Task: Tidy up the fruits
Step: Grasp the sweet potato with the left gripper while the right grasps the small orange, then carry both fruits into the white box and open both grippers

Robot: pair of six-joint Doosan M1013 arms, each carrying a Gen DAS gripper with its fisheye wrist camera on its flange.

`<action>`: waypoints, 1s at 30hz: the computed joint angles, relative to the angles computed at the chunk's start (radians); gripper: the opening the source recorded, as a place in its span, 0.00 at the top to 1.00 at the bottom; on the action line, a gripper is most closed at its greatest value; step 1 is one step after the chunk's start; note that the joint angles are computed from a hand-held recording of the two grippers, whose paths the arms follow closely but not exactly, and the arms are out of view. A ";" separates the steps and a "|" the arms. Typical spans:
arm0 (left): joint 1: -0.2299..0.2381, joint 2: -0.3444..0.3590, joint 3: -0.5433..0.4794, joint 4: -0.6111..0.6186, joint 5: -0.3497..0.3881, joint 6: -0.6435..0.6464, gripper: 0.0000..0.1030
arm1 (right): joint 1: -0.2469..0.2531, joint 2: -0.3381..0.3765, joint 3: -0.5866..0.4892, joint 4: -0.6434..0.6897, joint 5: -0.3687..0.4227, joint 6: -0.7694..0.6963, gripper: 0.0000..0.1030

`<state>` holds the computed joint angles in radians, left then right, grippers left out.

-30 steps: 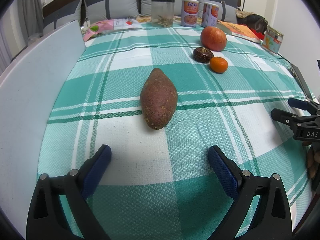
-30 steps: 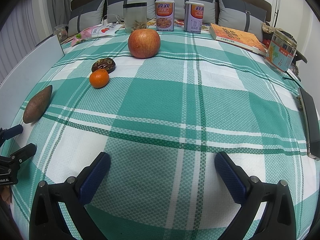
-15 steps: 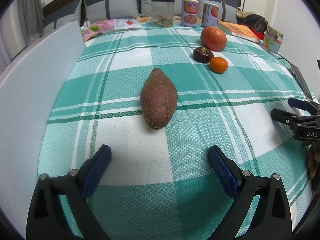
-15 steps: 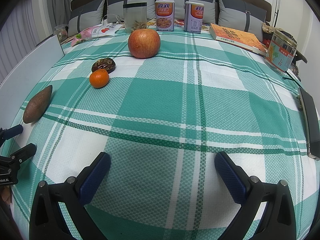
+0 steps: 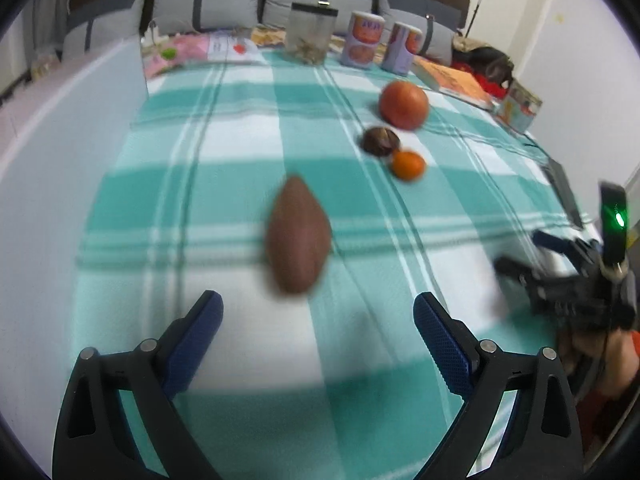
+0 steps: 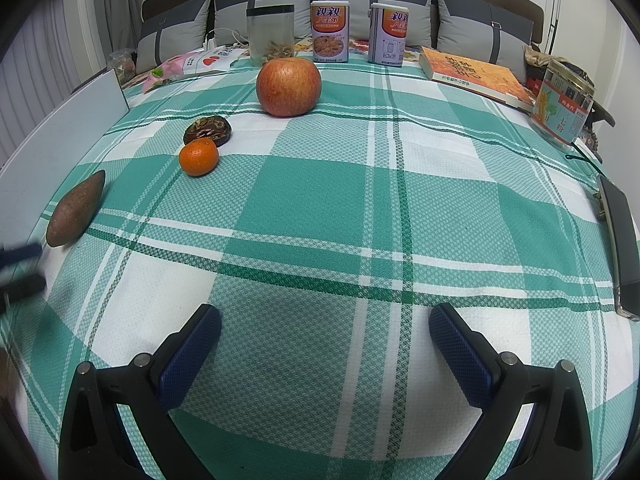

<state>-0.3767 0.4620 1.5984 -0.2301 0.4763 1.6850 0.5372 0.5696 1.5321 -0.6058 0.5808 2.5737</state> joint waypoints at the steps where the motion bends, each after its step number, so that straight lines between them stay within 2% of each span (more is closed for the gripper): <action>1: -0.004 0.014 -0.028 0.056 0.035 -0.040 0.07 | 0.000 0.001 -0.001 0.000 0.000 0.000 0.00; 2: -0.009 0.036 -0.068 0.122 0.087 -0.088 0.07 | 0.000 0.000 0.000 0.000 0.000 0.000 0.00; 4: -0.013 0.066 -0.116 0.181 0.146 -0.138 0.08 | 0.000 0.000 0.000 0.000 0.000 0.000 0.00; 6: -0.009 0.081 -0.139 0.157 0.160 -0.130 0.11 | 0.000 0.000 -0.001 0.000 0.000 0.000 0.00; 8: -0.003 0.092 -0.153 0.112 0.192 -0.098 0.33 | 0.000 0.001 -0.002 0.002 0.004 -0.005 0.00; 9: 0.000 0.102 -0.165 0.089 0.222 -0.082 0.53 | -0.002 0.003 -0.010 0.023 0.011 -0.035 0.00; 11: -0.006 0.095 -0.154 0.117 0.197 -0.087 0.61 | -0.009 0.002 -0.022 0.099 -0.029 -0.139 0.03; 13: -0.004 0.090 -0.146 0.105 0.186 -0.081 0.61 | -0.011 0.003 -0.041 0.138 -0.087 -0.211 0.06; 14: 0.000 0.085 -0.137 0.087 0.173 -0.075 0.61 | -0.015 0.011 -0.065 0.206 -0.120 -0.297 0.06; 16: 0.006 0.072 -0.118 0.067 0.150 -0.088 0.61 | -0.031 0.039 -0.122 0.420 -0.156 -0.516 0.16; 18: 0.016 0.058 -0.098 0.037 0.133 -0.093 0.61 | -0.042 0.083 -0.196 0.555 -0.119 -0.634 0.31; 22: 0.030 0.039 -0.075 0.005 0.126 -0.091 0.61 | -0.048 0.153 -0.302 0.549 -0.047 -0.608 0.47; 24: 0.035 0.037 -0.072 -0.002 0.124 -0.089 0.61 | -0.051 0.179 -0.339 0.568 -0.008 -0.613 0.70; 27: 0.044 0.026 -0.059 -0.026 0.117 -0.083 0.61 | -0.049 0.178 -0.338 0.552 -0.007 -0.593 0.71; 30: 0.071 -0.015 -0.025 -0.214 0.109 0.003 0.61 | -0.048 0.138 -0.293 0.628 -0.020 -0.631 0.71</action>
